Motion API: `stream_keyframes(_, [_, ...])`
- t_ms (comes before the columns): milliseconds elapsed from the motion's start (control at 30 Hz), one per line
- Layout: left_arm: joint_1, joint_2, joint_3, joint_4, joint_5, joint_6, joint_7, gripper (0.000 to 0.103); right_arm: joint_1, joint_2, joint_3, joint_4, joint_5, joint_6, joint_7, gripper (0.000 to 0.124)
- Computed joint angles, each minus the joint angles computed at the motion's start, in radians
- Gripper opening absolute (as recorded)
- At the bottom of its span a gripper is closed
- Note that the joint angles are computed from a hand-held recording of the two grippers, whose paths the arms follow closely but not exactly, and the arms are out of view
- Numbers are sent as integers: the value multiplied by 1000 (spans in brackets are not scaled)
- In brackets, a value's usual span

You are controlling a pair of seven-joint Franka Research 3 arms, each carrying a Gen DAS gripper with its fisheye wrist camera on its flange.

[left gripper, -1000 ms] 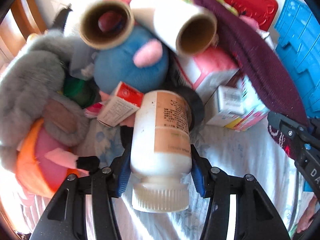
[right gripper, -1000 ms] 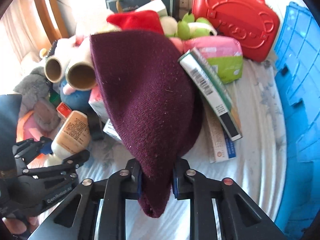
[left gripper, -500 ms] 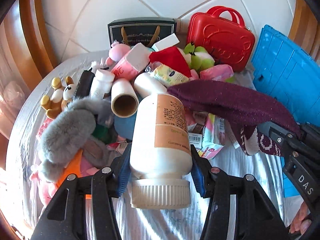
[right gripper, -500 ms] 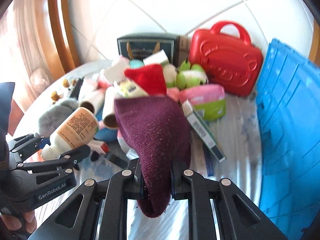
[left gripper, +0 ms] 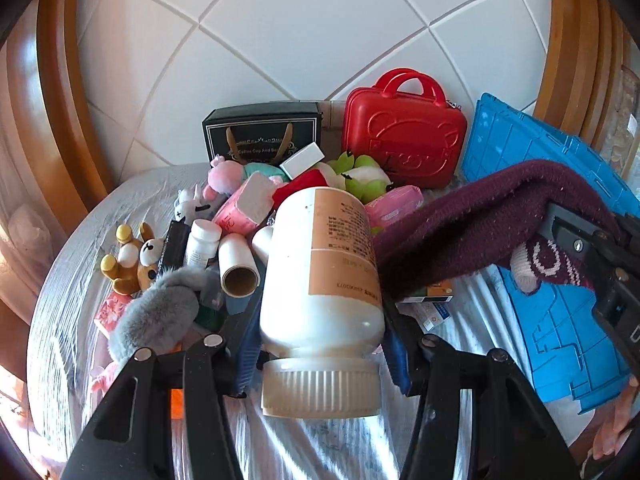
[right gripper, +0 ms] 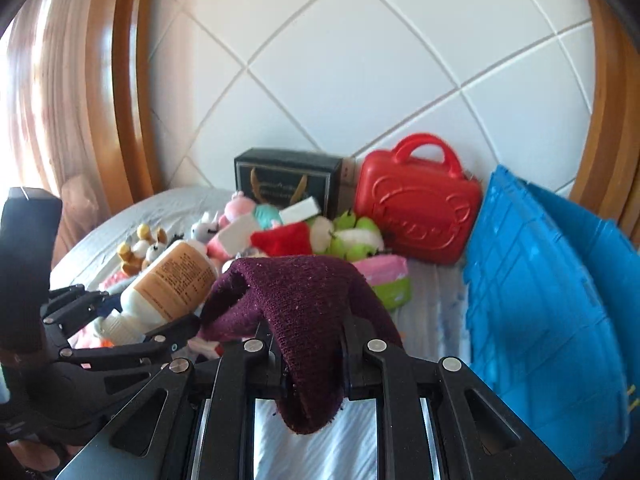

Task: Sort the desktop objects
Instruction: 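Carry bottle with left while right carries hat, release both into blue bin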

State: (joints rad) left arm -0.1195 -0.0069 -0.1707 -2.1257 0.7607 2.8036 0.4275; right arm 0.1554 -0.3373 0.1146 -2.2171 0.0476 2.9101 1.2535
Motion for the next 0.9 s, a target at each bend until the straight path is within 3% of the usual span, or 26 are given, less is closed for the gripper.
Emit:
stream_keyframes(233, [-19, -5, -20, 65, 49, 1, -13, 52, -30, -100, -8, -22, 17, 57, 10, 17])
stream_keyframes(400, [-63, 48, -38, 186, 70, 10, 6, 52, -74, -167, -31, -36, 43, 98, 13, 17])
stream_keyframes(633, [-180, 196, -52, 440, 5, -6, 154, 52, -205, -223, -49, -25, 61, 150, 37, 17])
stream_keyframes(900, [-331, 424, -60, 781, -117, -97, 392, 52, -368, -230, -96, 5, 73, 142, 67, 18])
